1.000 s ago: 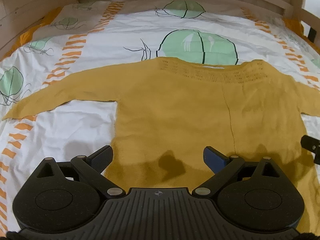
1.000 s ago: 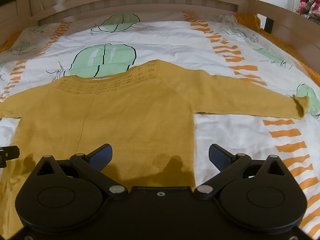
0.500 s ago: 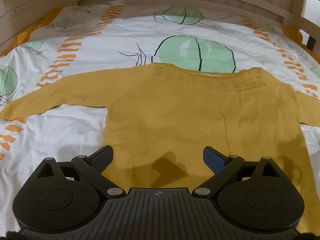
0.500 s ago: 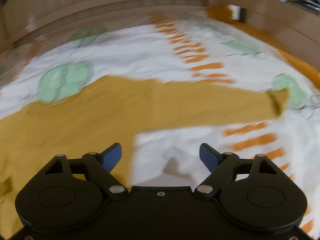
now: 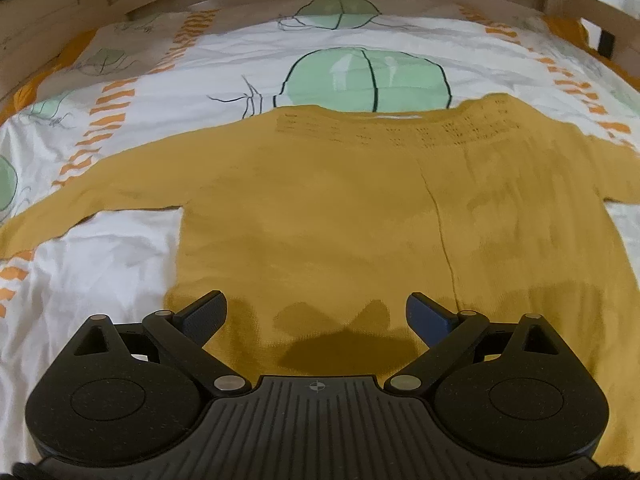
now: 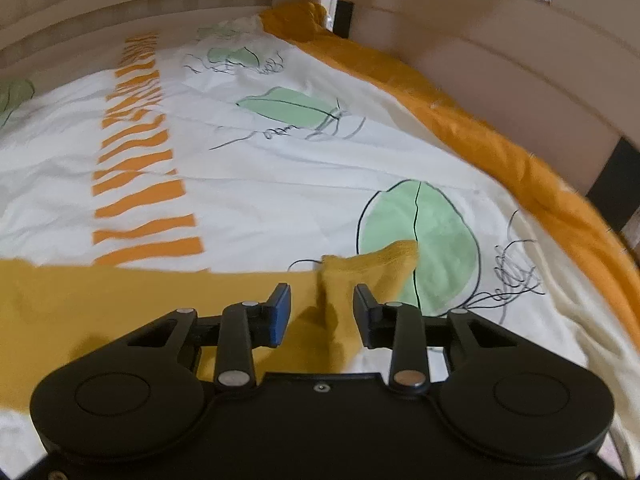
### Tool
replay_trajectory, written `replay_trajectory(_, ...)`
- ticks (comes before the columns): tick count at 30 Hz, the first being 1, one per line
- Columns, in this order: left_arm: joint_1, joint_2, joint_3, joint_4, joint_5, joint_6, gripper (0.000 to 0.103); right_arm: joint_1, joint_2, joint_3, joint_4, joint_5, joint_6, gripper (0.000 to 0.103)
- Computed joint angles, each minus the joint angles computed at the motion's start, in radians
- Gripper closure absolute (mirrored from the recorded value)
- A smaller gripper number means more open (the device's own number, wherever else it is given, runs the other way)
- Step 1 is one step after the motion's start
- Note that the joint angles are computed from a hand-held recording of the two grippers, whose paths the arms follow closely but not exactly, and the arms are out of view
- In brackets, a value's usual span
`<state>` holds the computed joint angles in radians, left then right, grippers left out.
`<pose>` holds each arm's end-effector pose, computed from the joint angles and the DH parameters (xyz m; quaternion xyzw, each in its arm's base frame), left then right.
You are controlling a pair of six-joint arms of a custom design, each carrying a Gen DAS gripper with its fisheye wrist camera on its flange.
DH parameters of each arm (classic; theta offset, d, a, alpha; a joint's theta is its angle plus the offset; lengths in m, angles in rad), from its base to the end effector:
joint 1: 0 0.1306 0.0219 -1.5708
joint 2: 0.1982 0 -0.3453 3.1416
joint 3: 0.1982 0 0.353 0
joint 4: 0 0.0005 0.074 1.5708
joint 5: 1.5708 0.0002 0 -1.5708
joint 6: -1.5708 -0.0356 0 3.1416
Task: Fold small clothes
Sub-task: 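Reach the right gripper to the sweater sleeve cuff and close on it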
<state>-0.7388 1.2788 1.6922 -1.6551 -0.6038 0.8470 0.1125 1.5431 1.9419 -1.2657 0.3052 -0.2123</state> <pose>0.2691 -0.2184 0.5184 -0.0996 0.9379 0.0944 0.3187 0.4738 0.0423 0.5255 0.0986 0.9240 -0.0857 0.3593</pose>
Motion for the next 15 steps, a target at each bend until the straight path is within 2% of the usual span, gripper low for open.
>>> replay_trajectory(6, 0.000, 0.002, -0.008, 0.012, 0.013, -0.022, 0.005, -0.018, 0.032, -0.020, 0.031, -0.028, 0.011, 0.062)
replay_trajectory(9, 0.006, 0.003, -0.009, 0.011, 0.020, -0.022, 0.005, -0.030, 0.044, -0.020, 0.035, -0.049, 0.010, 0.075)
replay_trajectory(11, 0.009, 0.001, -0.009, 0.011, 0.023, -0.019, 0.005, -0.033, 0.050, -0.022, 0.032, -0.040, 0.003, 0.089)
replay_trajectory(13, 0.011, -0.002, -0.008, 0.015, 0.029, -0.014, 0.005, -0.046, 0.034, -0.043, 0.046, -0.056, -0.010, 0.096)
replay_trajectory(15, 0.014, -0.008, -0.007, 0.017, 0.035, -0.013, 0.005, -0.059, 0.015, -0.058, 0.055, -0.069, -0.029, 0.096)
